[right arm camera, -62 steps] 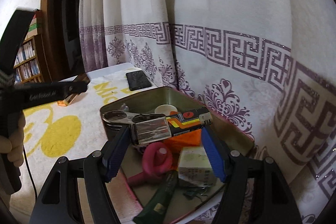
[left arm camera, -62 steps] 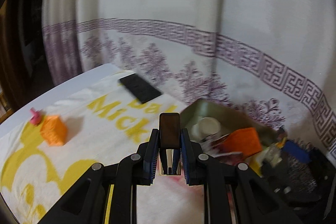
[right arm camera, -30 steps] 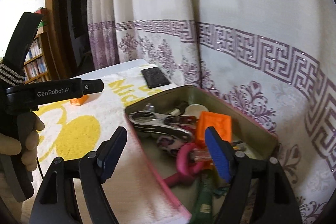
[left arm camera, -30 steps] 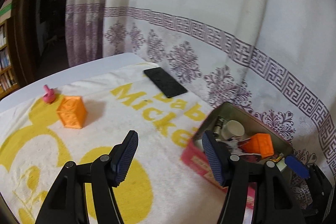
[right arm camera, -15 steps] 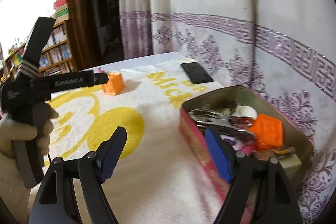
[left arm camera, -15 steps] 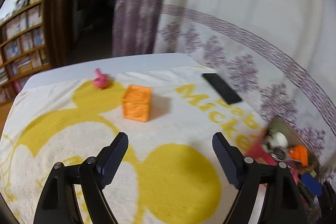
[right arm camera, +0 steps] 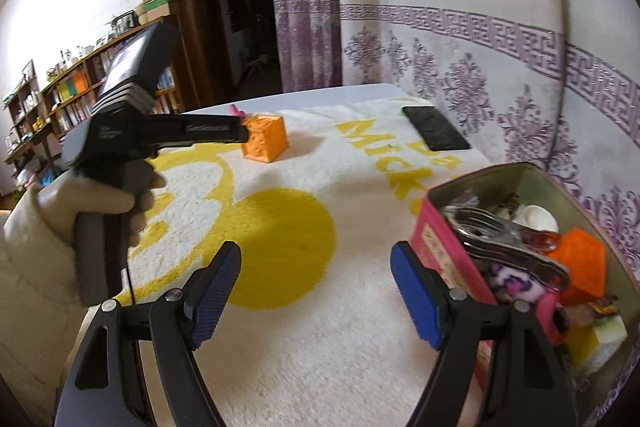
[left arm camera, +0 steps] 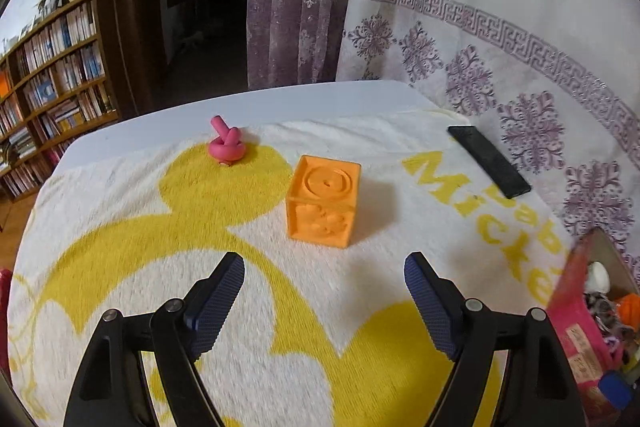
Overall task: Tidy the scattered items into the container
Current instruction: 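Withdraw both grippers toward the orange cube and pink toy, then grasp the orange rubber cube with the left gripper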
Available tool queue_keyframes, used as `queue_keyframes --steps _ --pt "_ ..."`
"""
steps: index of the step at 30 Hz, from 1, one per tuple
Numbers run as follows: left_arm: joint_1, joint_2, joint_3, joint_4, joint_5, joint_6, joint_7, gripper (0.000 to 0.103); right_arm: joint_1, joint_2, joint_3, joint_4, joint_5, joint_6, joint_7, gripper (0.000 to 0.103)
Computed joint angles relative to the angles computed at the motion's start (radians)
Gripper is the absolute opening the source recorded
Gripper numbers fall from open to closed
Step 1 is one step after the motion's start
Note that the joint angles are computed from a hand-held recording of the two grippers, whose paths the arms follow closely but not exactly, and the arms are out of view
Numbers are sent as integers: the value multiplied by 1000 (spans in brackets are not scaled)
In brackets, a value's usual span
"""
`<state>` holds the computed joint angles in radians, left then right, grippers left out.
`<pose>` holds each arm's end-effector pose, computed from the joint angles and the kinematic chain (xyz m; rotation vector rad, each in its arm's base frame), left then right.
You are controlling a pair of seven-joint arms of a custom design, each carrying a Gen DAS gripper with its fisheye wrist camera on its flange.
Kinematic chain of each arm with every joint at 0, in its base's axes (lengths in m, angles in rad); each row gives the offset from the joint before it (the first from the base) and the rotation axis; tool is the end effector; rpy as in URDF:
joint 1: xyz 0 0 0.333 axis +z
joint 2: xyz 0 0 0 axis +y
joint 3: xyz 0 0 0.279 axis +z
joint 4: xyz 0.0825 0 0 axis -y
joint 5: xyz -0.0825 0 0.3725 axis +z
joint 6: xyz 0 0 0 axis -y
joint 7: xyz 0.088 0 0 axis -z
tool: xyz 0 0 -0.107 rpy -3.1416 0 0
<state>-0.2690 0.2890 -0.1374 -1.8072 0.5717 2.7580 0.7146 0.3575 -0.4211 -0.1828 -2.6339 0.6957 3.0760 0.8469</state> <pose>0.5947 -0.2724 0.4279 -1.8391 1.8225 -0.7958 0.4404 0.0239 0.4398 -1.8129 1.4754 -0.6031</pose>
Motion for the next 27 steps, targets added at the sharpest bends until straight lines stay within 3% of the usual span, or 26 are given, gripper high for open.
queue_keyframes --steps 4,9,18,19,20,21,27 --pt "0 83 0 105 -26 -53 35 84 73 43 -74 56 72 -19 -77 80" --pt "-4 193 0 241 -76 -116 110 84 90 108 -95 131 199 -75 -179 80" --pt "-31 350 35 439 -114 -176 172 84 -1 196 -4 202 263 -137 -235 80" --pt "-32 356 38 444 -113 -175 175 78 -14 203 12 207 260 -138 -232 80" --pt "-21 359 26 443 -127 -166 198 62 -28 206 27 209 255 -139 -228 80" --pt "6 362 -6 439 -167 -154 246 55 -43 209 44 212 249 -141 -221 80" --pt "4 274 28 326 -168 -121 213 54 -117 246 102 289 212 -224 -134 80"
